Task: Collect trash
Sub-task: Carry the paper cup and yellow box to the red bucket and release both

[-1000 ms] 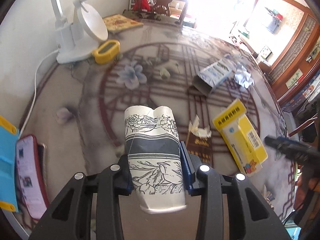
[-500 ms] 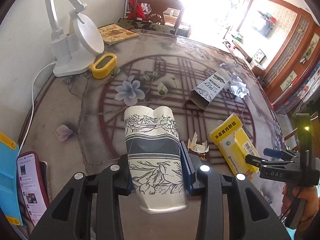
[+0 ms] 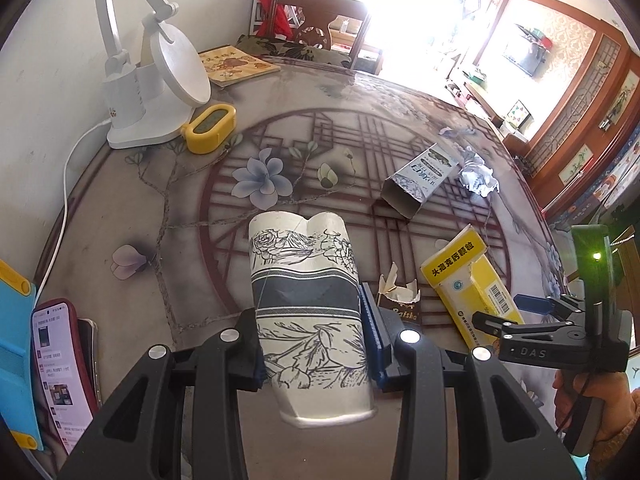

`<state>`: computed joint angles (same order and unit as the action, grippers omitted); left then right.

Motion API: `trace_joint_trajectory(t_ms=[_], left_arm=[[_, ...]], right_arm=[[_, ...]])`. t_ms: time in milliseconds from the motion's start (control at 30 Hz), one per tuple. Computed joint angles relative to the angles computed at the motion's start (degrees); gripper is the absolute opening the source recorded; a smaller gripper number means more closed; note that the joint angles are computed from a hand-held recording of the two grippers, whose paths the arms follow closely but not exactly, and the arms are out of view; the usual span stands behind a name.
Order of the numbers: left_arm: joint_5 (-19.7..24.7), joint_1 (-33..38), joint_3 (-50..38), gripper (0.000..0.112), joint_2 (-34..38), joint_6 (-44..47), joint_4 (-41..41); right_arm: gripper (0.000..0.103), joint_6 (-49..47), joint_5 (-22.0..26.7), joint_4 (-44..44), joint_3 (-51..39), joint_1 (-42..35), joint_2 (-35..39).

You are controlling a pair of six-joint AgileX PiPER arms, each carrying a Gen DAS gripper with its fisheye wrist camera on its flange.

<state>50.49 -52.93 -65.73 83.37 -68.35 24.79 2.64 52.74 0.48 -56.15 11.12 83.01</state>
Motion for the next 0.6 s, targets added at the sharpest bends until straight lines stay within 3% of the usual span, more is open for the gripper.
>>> trace_joint_trajectory(t_ms=[133,233,300,400,600], left_arm=[[0.11,0.16,-0.58,0.035,0.39,0.8,-0.54],[0.56,-0.19,-1.19,0.035,0.69,1.01,-0.51],[0.93,-0.44,-1.73,0.035,0.98,1.03,-0.41],[1.48,-0.98,-2.52,0.035,1.31,0.47,0.17],[2.95,-2.33,-5.37,0.035,2.53,-0.76,2.06]], right_arm=[[0.082,-0.39,-0.99,-0.39,-0.07,1.09,1.81],[0.069,-1.19,-1.57,0.34,0.26,1.33,2.24],[0.054,-3.03,-1.97,2.04,0.61,0.84,1.52],[0.042,-4.16,-2.42,3.84,1.21,0.06,-0.73],[0.04,-7.58,-1.59,8.89,0.93,-4.69,-8.02]])
